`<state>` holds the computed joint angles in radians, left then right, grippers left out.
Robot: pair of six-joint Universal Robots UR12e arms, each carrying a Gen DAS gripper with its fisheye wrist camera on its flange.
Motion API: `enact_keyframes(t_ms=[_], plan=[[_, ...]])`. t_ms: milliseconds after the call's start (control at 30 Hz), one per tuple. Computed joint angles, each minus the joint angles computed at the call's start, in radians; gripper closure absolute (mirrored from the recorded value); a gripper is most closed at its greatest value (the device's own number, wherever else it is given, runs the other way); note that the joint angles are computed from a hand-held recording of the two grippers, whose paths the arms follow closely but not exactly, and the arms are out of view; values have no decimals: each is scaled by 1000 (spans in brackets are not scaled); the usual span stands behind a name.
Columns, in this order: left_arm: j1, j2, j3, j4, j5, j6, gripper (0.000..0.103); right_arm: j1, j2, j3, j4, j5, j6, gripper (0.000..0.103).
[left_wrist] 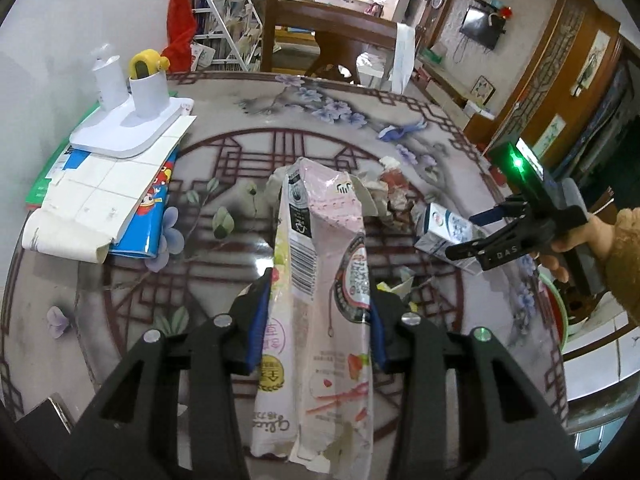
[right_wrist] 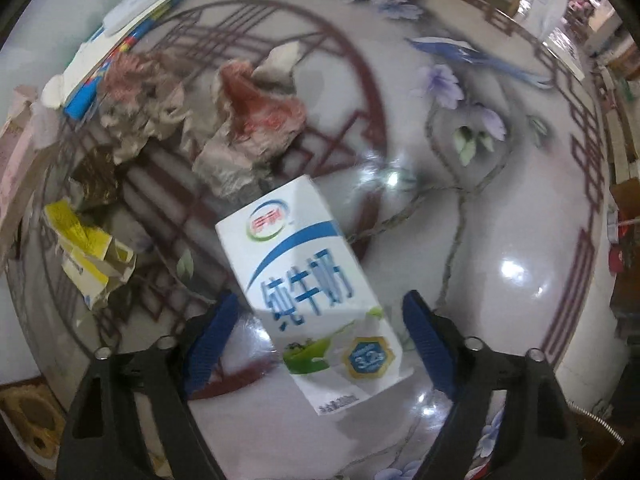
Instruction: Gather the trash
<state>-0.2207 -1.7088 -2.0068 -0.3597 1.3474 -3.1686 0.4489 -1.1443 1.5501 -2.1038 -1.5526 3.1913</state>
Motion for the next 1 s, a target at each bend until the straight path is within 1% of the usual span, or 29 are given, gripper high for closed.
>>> enact_keyframes(t_ms=[33,133,200,267,367,433,533,567,633,667,700,733,800,833,867,900,967,1000], plan=[[0,-1,-1,-1,0,8,62,6,-1,5,-7,-18,-8,41],[-6,-7,-5,-6,18,25,61,21,-12,25,-41,-52,1,46],[-5,-13,-2,-23,13,25,59,23,-18,34,-44,-39,22,46],[-8,-19,2,-32,12,37,58,22,-26,45,-47,-2,45,46],[-14,-24,5,-32,23,59,57,28,-31,53,-50,18,59,44],[-15,-26,5,-28,21,60,55,33,-29,51,-45,32,69,45],[-16,-33,10,-30,28,58,50,37,-33,60,-64,39,83,44],[-17,-35,12,-29,33,56,45,39,-34,61,-70,37,96,44],[-15,-38,16,-30,29,52,43,49,-31,60,-83,20,119,47],[-15,-39,19,-36,26,55,49,50,-36,67,-101,3,117,47],[-15,-39,20,-39,26,58,58,56,-44,80,-129,-11,124,48],[-14,-39,21,-42,20,59,59,60,-50,84,-148,-11,140,48],[-9,-38,20,-37,9,50,65,64,-70,111,-198,-5,185,48],[-9,-36,19,-34,6,46,66,68,-86,129,-229,-7,231,48],[-9,-34,18,-32,4,45,95,71,-101,145,-257,-10,279,48],[-13,-32,20,-36,18,42,95,74,-109,152,-272,-14,313,48],[-12,-27,15,-19,12,32,95,88,-143,185,-331,-38,419,48],[-14,-23,12,-7,9,33,95,91,-157,194,-347,-44,450,48]])
